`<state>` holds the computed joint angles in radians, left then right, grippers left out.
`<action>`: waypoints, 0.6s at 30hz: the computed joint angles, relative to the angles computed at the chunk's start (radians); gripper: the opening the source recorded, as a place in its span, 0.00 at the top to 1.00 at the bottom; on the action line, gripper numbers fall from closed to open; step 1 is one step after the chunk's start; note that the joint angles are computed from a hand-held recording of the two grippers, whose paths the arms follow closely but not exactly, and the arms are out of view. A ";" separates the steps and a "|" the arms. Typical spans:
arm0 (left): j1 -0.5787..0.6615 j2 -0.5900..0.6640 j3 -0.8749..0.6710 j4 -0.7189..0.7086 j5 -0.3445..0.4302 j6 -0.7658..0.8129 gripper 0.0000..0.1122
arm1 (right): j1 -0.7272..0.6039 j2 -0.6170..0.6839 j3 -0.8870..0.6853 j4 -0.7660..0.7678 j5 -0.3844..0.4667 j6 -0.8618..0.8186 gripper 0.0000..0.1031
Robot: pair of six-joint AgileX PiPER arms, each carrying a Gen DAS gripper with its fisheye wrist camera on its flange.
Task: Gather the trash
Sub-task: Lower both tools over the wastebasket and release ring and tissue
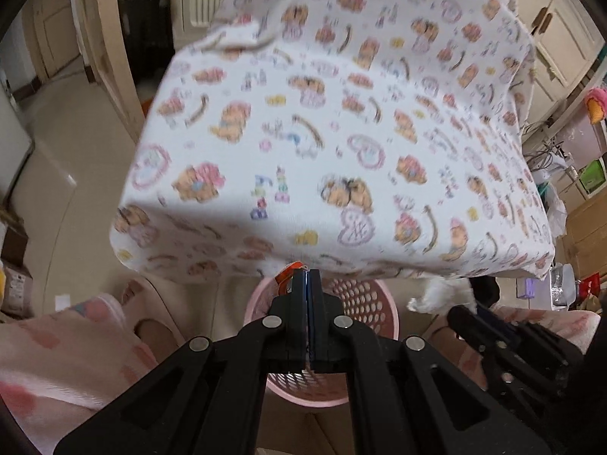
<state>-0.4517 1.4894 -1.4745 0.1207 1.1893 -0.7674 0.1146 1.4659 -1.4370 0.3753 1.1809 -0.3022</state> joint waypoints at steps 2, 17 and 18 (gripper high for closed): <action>0.012 0.010 0.015 -0.030 -0.014 0.012 1.00 | 0.014 0.022 0.010 -0.016 -0.005 0.017 0.88; 0.056 0.087 0.150 -0.203 -0.104 0.060 1.00 | -0.002 0.196 0.059 -0.090 -0.017 0.106 0.82; 0.050 0.095 0.149 -0.199 -0.103 0.056 1.00 | -0.008 0.204 0.056 -0.085 -0.013 0.106 0.78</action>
<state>-0.4019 1.5848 -1.3250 -0.0784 1.0866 -0.7119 0.1065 1.6694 -1.3807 0.2904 1.1678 -0.1958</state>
